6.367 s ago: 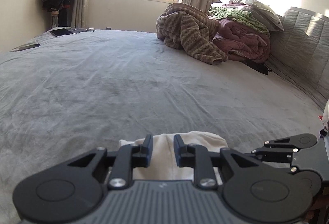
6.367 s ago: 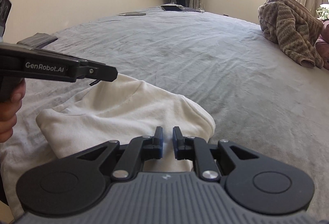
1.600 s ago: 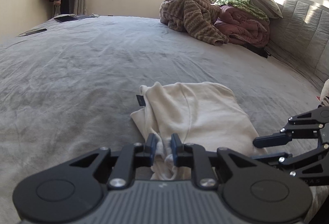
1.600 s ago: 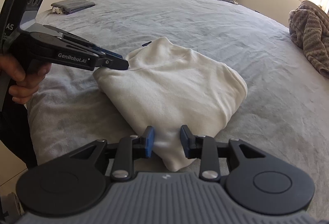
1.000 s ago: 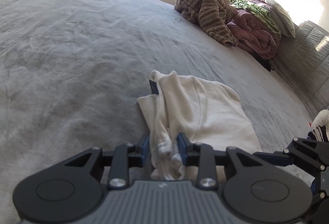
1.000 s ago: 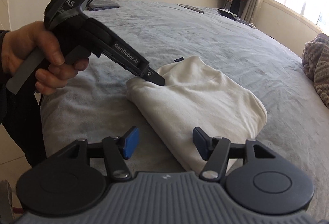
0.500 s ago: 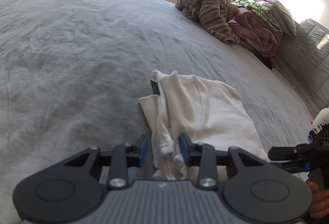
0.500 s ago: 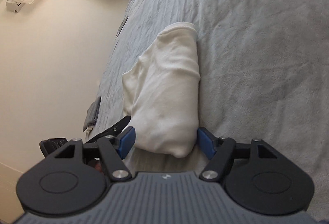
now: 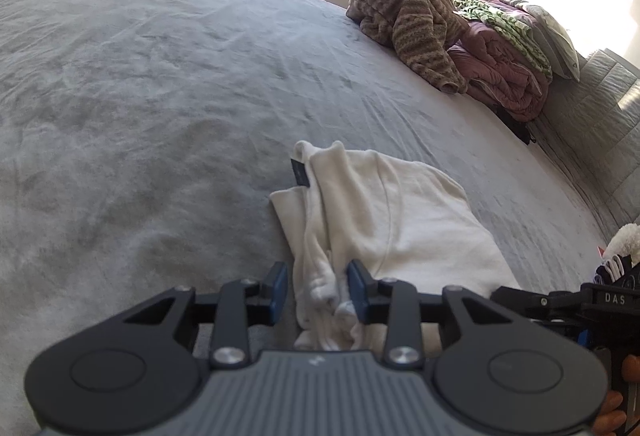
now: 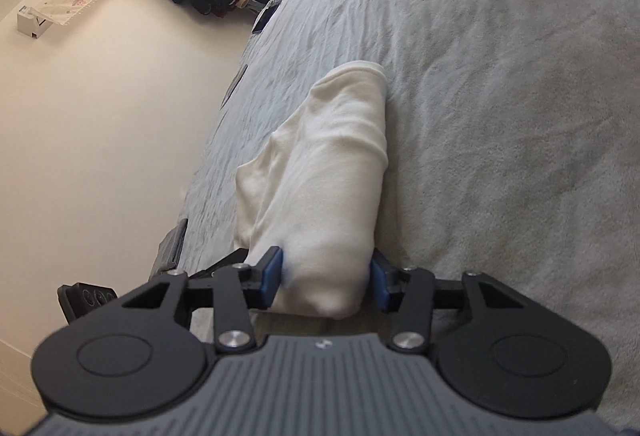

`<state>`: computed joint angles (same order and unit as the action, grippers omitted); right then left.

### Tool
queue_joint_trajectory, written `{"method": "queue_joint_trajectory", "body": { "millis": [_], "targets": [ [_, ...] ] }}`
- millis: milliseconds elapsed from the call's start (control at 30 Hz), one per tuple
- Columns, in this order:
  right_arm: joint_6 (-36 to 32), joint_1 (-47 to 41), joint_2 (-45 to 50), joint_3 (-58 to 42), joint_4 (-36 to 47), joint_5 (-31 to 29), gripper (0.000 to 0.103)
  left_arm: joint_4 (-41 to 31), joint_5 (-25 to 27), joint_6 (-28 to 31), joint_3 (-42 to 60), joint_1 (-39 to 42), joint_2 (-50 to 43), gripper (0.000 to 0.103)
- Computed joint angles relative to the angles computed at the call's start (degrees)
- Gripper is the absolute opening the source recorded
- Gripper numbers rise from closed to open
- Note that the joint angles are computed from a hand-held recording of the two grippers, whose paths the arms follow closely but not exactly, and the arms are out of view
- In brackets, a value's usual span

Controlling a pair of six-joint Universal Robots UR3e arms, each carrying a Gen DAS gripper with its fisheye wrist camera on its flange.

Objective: Fold clothes

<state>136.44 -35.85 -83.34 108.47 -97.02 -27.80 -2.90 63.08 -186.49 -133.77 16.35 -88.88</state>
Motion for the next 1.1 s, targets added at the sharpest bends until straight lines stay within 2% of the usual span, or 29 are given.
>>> {"method": "queue_joint_trajectory", "body": {
  "millis": [233, 333, 400, 500, 567, 633, 767, 900, 967, 1100],
  "targets": [
    [-3.1, -0.3, -4.7, -2.4, -0.3, 0.3, 0.041, -1.3, -11.6, -1.7, -2.6, 5.4, 0.5, 0.033],
    [-4.6, -2.8, -5.2, -4.0, 1.3, 0.3, 0.040, 0.6, -14.1, -2.8, -2.4, 3.9, -1.4, 0.033],
    [-5.2, -4.3, -3.9, -5.9, 1.5, -0.6, 0.040, 2.6, -11.5, -3.1, -0.9, 0.1, -3.0, 0.034],
    [-1.2, -3.1, -3.0, -3.4, -7.0, -3.9, 0.040, 2.2, -8.3, -4.2, 1.4, -2.7, -4.7, 0.033],
    [0.5, -1.7, -1.9, -2.4, -11.0, -6.2, 0.045, 1.1, -7.3, -4.9, 2.6, -3.5, -5.5, 0.033],
    [2.0, -2.5, 0.6, -4.1, -6.3, -4.8, 0.051, 0.0, -9.5, -5.6, 2.5, -2.0, -5.7, 0.033],
    [4.7, -3.8, 4.6, -7.4, 3.5, -1.9, 0.056, 1.2, -9.6, -5.2, 1.9, -1.9, -6.0, 0.034],
    [4.0, -2.9, 2.0, -4.9, 5.2, -3.7, 0.056, 1.9, -9.8, -4.6, 1.3, -1.6, -6.3, 0.034],
    [3.1, -2.9, -0.4, -2.3, 7.1, -2.6, 0.056, 2.6, -9.7, -4.9, 1.4, -1.9, -6.8, 0.034],
    [3.2, -0.6, -3.6, 3.7, 5.0, -0.5, 0.057, 3.0, -9.8, -5.6, 1.7, -2.0, -7.5, 0.034]
  ]
}}
